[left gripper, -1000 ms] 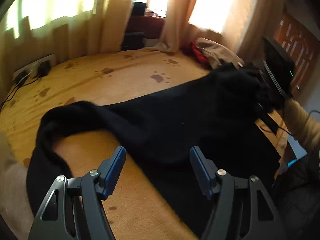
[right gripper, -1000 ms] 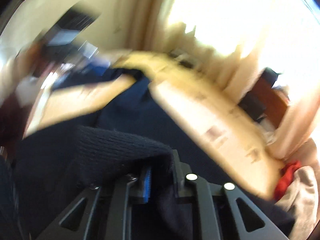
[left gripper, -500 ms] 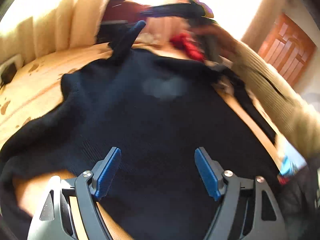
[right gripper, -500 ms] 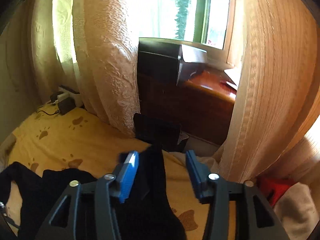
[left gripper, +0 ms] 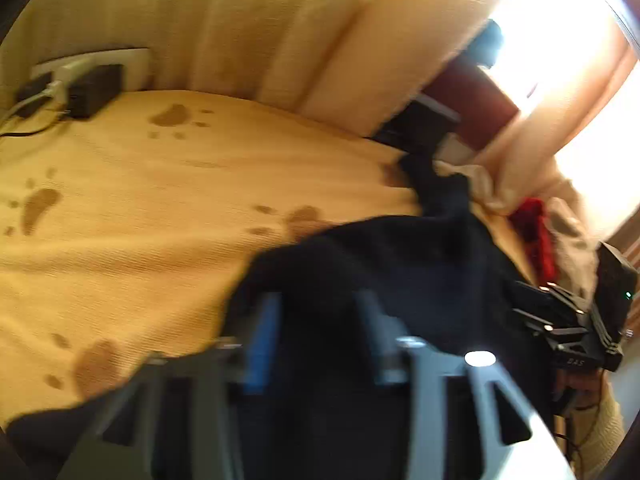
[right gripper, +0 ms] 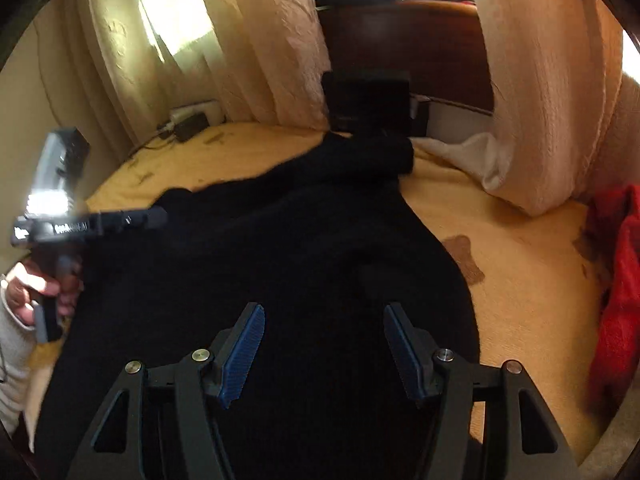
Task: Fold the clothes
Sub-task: 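Lower the black sweater onto the bed with both grippers, spreading it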
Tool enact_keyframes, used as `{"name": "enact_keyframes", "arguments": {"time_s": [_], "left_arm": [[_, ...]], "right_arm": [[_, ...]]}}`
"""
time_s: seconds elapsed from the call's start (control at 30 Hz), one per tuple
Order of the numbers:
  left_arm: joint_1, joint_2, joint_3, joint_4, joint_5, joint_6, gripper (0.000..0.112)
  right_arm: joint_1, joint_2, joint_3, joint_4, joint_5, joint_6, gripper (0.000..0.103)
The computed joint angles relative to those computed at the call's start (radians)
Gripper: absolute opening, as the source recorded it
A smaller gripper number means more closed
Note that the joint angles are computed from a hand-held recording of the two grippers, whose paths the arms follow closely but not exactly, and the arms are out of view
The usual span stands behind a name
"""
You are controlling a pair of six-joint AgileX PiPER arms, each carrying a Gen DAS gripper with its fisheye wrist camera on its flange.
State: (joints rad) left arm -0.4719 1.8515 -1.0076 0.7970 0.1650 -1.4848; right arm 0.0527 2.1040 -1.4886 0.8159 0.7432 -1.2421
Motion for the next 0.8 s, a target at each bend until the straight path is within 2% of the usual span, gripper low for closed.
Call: {"name": "enact_keyframes", "arguments": {"time_s": [0.03,0.07,0.13,0.17,0.23,0.3,0.33,0.37,0.43,0.5,0.57,0.63,0.7,0.77,0.8], "left_arm": [[0.010,-0.011,0.016,0.018,0.007,-0.020,0.015],[0.024,-0.021,0.036,0.022,-0.002,-0.023,0.008],[0.025,-0.036,0.043,0.006,0.018,-0.009,0.007],[0.010,-0.035,0.025,-0.010,0.063,0.009,0.007],[-0.027,-0.058,0.018,0.062,0.129,-0.074,0.007],[-0.064,-0.097,0.015,0.095,0.179,-0.119,0.014],[-0.072,-0.100,-0.011,0.080,0.163,-0.081,0.028],[-0.072,-0.099,-0.040,0.032,0.134,-0.003,0.056],[-0.070,-0.038,-0.122,-0.129,0.022,0.197,0.088],[-0.098,0.075,-0.252,-0.296,0.008,0.397,0.088],[-0.109,0.206,-0.422,-0.488,0.103,0.592,0.088],[-0.095,0.315,-0.535,-0.568,0.161,0.663,0.088],[-0.081,0.347,-0.570,-0.488,0.166,0.588,0.088],[-0.078,0.375,-0.620,-0.311,0.268,0.437,0.087],[-0.070,0.387,-0.639,-0.257,0.316,0.385,0.087]], "right_arm": [[0.002,0.001,0.012,-0.029,-0.054,0.012,0.064],[-0.011,0.000,0.014,-0.027,-0.071,-0.001,0.064],[-0.020,0.007,-0.004,-0.088,-0.123,0.065,0.064],[-0.027,0.017,-0.020,-0.103,-0.131,0.094,0.064],[-0.049,0.039,-0.063,-0.099,-0.088,0.121,0.064],[-0.046,0.021,-0.044,-0.123,-0.110,0.150,0.064],[-0.044,0.012,-0.039,-0.107,-0.112,0.150,0.064],[-0.043,0.003,-0.033,-0.090,-0.115,0.150,0.064],[-0.044,-0.009,-0.043,-0.011,-0.087,0.092,0.064],[-0.037,0.006,-0.090,0.032,-0.035,0.082,0.064],[-0.015,0.058,-0.181,-0.005,0.016,0.154,0.064],[0.012,0.121,-0.282,-0.084,0.052,0.260,0.064],[0.018,0.147,-0.310,-0.119,0.042,0.269,0.064],[0.024,0.174,-0.338,-0.152,0.032,0.277,0.064],[0.026,0.171,-0.333,-0.188,-0.002,0.292,0.064]]}}
